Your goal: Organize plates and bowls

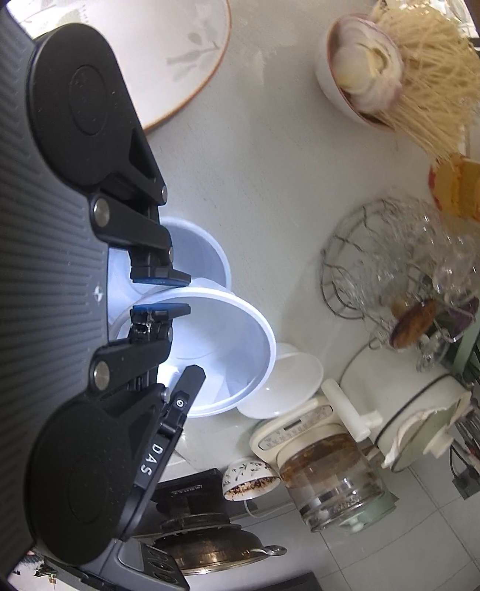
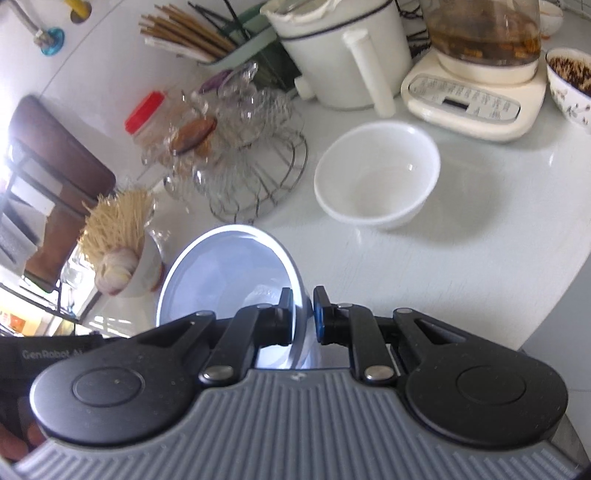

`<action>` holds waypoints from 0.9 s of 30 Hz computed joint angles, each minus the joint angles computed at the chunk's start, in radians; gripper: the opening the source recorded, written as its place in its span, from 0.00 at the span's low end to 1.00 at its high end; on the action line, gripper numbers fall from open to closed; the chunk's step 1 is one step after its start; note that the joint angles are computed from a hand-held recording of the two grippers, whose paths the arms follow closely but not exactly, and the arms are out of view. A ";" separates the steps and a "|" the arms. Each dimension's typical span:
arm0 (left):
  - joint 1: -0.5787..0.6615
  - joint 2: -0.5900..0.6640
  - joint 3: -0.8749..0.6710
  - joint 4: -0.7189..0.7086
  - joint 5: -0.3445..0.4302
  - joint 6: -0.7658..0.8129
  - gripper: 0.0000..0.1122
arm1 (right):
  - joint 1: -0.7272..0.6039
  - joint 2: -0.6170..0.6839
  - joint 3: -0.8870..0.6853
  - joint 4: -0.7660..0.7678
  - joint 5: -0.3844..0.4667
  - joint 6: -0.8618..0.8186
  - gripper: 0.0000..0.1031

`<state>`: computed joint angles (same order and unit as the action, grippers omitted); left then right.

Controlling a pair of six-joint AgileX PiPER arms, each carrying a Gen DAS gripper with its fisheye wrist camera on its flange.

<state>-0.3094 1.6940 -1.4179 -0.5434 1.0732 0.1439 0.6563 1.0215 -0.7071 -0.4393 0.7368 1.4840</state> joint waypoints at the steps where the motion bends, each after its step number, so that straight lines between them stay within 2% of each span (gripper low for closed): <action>1: 0.009 0.001 0.002 -0.002 0.005 0.013 0.10 | 0.021 0.010 0.000 -0.017 0.003 0.035 0.14; 10: 0.053 0.034 0.001 0.012 0.050 0.094 0.10 | 0.169 0.107 -0.030 -0.149 0.069 0.280 0.15; 18: 0.078 0.047 0.001 -0.012 0.066 0.153 0.11 | 0.210 0.137 -0.054 -0.187 0.110 0.356 0.17; 19: 0.079 0.048 -0.002 -0.018 0.072 0.164 0.12 | 0.210 0.136 -0.056 -0.188 0.114 0.353 0.20; 20: 0.082 0.046 -0.002 -0.021 0.073 0.168 0.15 | 0.214 0.133 -0.055 -0.197 0.117 0.360 0.40; 21: 0.088 0.037 0.006 -0.024 0.066 0.173 0.24 | 0.226 0.128 -0.053 -0.214 0.126 0.378 0.65; 22: 0.091 0.031 0.011 -0.022 0.061 0.174 0.35 | 0.243 0.121 -0.049 -0.241 0.136 0.406 0.74; 23: 0.093 0.023 0.013 -0.016 0.057 0.168 0.38 | 0.257 0.114 -0.048 -0.258 0.149 0.423 0.79; 27: 0.092 -0.013 0.023 -0.015 0.032 0.173 0.40 | 0.273 0.084 -0.056 -0.272 0.189 0.420 0.78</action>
<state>-0.2170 1.6815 -1.3954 -0.5588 1.1049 0.3173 0.9291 1.1058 -0.7628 -0.7118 0.9254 1.9040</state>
